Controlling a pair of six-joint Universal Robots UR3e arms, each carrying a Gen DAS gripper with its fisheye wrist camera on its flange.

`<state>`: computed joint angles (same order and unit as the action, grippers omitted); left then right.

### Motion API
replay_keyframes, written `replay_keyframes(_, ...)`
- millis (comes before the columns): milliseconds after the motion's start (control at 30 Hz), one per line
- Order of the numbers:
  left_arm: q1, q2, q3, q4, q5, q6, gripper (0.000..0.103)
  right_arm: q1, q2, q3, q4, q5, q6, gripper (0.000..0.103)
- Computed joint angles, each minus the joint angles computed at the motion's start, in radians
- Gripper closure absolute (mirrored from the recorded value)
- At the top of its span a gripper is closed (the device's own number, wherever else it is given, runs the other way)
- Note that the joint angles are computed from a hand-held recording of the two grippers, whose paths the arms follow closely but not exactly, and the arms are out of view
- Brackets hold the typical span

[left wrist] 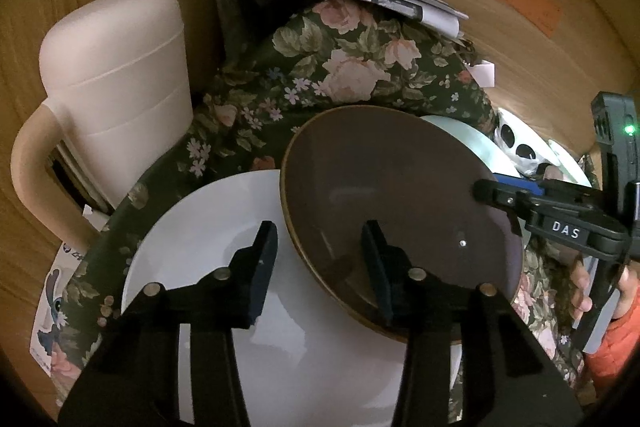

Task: Organize plates and bowls

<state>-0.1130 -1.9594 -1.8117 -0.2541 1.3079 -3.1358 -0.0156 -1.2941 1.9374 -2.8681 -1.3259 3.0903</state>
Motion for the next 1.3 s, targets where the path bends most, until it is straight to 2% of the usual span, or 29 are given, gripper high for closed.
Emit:
replay_keyframes(67, 0.004, -0.002, 0.005, -0.014, -0.016, 0.003, 0.066, -0.004, 0.008, -0.006, 0.006, 0.019, 0.009, 0.074)
replay_keyframes(267, 0.011, -0.018, 0.024, -0.041, -0.049, 0.003, 0.07, -0.026, 0.011, 0.009, -0.009, 0.064, 0.029, 0.076)
replay_keyframes(867, -0.003, 0.0, 0.021, -0.045, -0.036, 0.019, 0.069, -0.021, -0.004, 0.08, -0.123, 0.049, 0.037, 0.076)
replay_keyframes(1300, -0.02, 0.078, -0.053, -0.008, -0.043, 0.008, 0.069, -0.063, -0.176, 0.249, -0.165, 0.07, 0.029, 0.076)
